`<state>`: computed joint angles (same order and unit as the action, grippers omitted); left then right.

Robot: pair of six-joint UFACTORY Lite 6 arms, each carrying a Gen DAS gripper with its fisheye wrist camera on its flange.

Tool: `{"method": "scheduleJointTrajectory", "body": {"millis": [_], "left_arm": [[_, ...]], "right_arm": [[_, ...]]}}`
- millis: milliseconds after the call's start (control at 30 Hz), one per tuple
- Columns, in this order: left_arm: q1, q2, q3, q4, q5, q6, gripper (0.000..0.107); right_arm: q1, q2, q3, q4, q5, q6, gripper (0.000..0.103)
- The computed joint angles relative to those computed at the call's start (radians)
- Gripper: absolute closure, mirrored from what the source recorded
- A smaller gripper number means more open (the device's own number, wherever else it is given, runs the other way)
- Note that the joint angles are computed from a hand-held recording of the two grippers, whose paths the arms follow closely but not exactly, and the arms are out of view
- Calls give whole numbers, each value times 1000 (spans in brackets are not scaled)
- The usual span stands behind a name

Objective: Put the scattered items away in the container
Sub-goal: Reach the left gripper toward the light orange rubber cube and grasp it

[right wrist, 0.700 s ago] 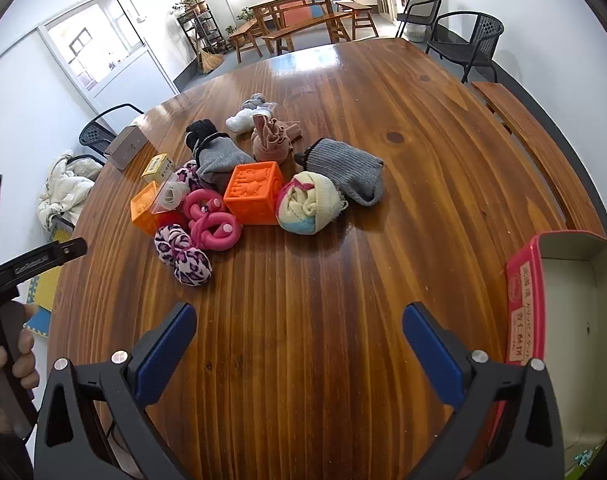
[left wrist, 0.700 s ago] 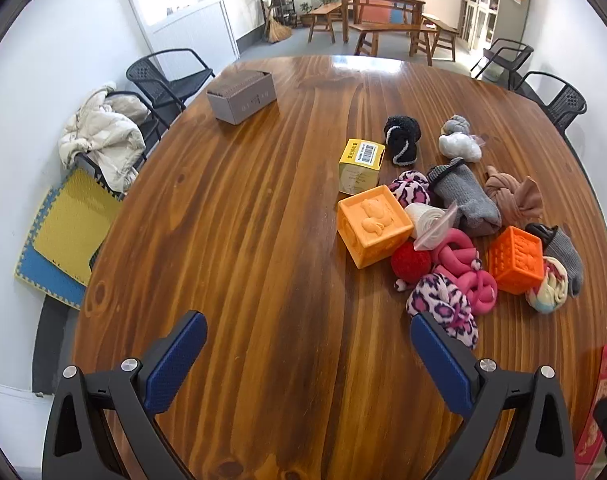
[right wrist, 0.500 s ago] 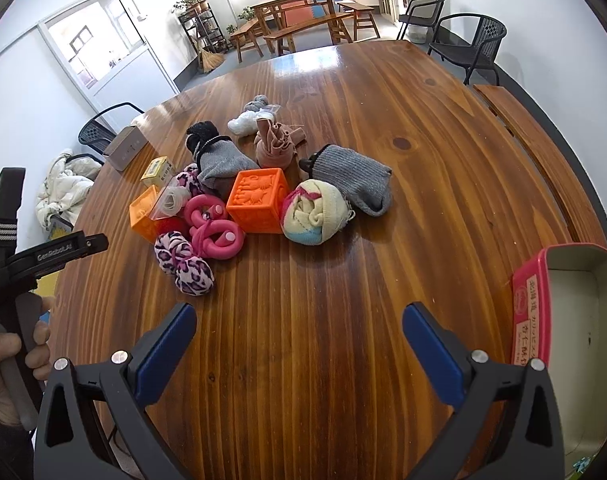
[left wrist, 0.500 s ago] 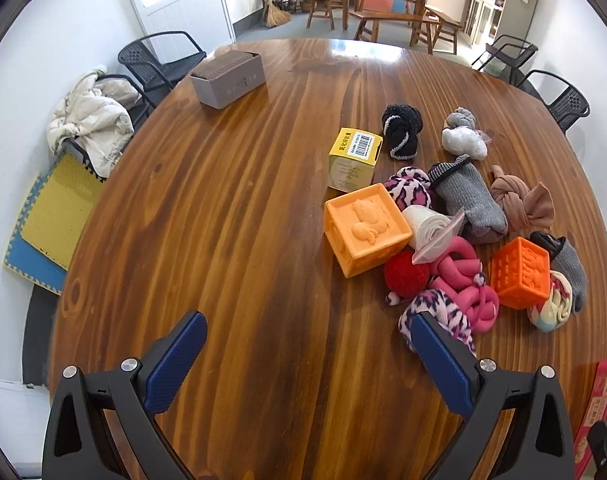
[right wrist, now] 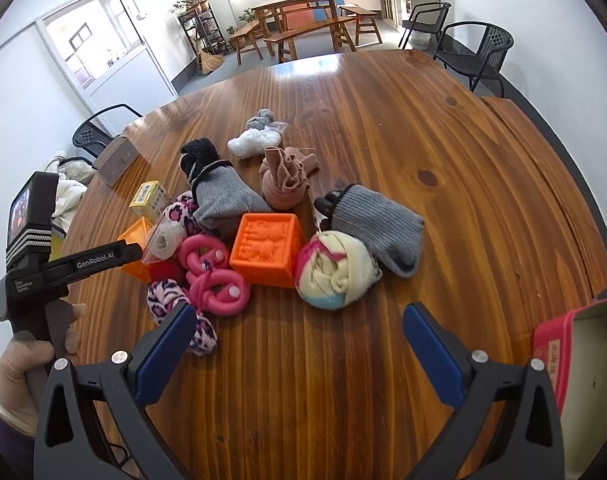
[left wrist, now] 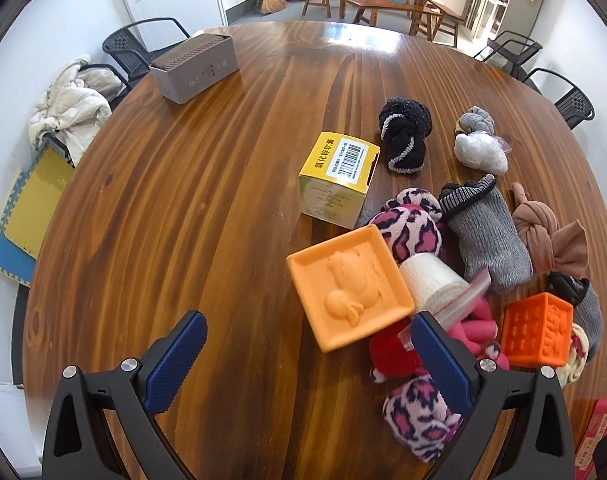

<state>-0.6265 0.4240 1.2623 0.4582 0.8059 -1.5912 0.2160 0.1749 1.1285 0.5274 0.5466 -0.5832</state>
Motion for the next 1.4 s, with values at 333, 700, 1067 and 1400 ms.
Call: {"method": "scheduleJointTrajectory", "body": {"millis": [333,700,1067,1400], "left_arm": [[76,-4,-29,0,-124,0,4],[63,-158,-227,-1,-173,8,4],[65,-300,-353,5,-90,-27,4],[71,-92,-134,0,-68,36,4]], "right_arm": [[56,55,21,-21,-13,54,0],[21,18,-20,-19,-10,48,0],[22,7,-29,0,1,30,0],[40,-6,-41,-25,-20,50,0]]}}
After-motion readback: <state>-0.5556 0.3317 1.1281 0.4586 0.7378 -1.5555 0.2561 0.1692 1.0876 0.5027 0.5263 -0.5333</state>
